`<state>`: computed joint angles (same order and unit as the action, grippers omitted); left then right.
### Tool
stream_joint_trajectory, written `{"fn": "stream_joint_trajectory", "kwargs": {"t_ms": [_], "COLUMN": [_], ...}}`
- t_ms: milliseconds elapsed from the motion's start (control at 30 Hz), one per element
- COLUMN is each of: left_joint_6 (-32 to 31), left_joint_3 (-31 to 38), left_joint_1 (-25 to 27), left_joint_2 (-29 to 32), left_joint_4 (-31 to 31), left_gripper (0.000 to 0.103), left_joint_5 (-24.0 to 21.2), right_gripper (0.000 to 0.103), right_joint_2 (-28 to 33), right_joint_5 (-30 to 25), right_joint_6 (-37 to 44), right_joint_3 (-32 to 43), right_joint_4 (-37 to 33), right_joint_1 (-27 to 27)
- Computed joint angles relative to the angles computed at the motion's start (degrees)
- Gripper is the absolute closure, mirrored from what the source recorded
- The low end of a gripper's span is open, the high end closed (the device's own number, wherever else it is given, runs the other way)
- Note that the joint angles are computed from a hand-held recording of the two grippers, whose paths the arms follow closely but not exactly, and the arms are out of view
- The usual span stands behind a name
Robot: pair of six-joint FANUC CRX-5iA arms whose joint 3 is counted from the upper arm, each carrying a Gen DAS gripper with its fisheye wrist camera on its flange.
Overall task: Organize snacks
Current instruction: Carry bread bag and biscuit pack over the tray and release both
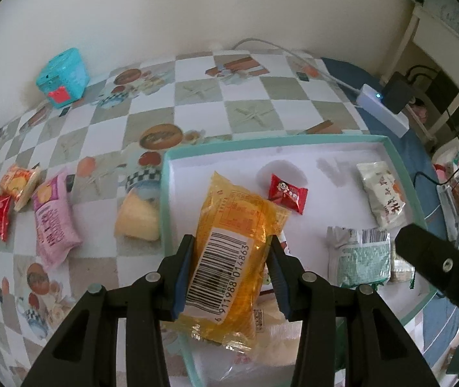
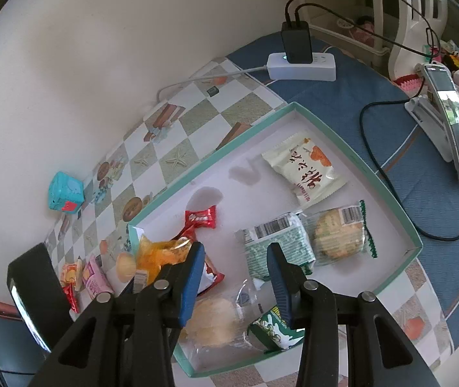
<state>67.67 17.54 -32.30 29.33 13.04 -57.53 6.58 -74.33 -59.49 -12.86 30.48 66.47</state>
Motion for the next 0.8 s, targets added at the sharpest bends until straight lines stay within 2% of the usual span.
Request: {"fn": "stream_joint_trajectory", "kwargs": {"t_ms": [267, 300, 367, 533, 600, 667, 733, 800], "left_joint_6": [-0.31, -0.36, 0.11, 1.72, 2.16, 3.12, 5.46, 9.04], "left_joint_3": [-0.08, -0.08, 0.39, 0.97, 1.06, 1.29, 2.17, 3.8], "left_joint_1": [-0.04, 0.1, 0.47, 1.32, 1.98, 2.64, 3.27, 3.91], "left_joint_2": [0.69, 0.74, 1.03, 0.63, 0.29, -0.05, -0.18, 0.0], "left_joint_4": [2.52, 2.94, 3.6, 3.34, 3.74, 3.7, 2.5, -0.05], "left_gripper": [0.055, 0.052, 0.035, 0.033, 0.03, 0.022, 0.019, 0.019], "left_joint_5": [1.17, 1.05, 0.18, -0.37, -0.52, -0.67, -1.25, -2.78], "right_gripper": [0.06, 0.06, 0.06, 0.06, 0.06, 0.06, 0.059, 0.053], "right_joint_2": [-0.11, -0.17, -0.3, -0.38, -0.26, -0.22, -0.21, -0.27], "right_joint_5": [0.21, 0.22, 0.16, 0.09, 0.0, -0.01, 0.09, 0.49], "right_joint_6": [0.31, 0.23, -0.07, -0.41, -0.32, -0.34, -0.31, -0.37], "right_joint_3": [-0.18, -0.26, -0.41, -0.46, -0.26, -0.22, -0.2, -0.28], "right_joint_4": [-0.63, -0.74, -1.01, -1.15, -1.14, -1.12, -1.21, -1.52], "right_joint_1": [-0.31, -0.34, -0.35, -0.29, -0.32, -0.31, -0.37, -0.5]}}
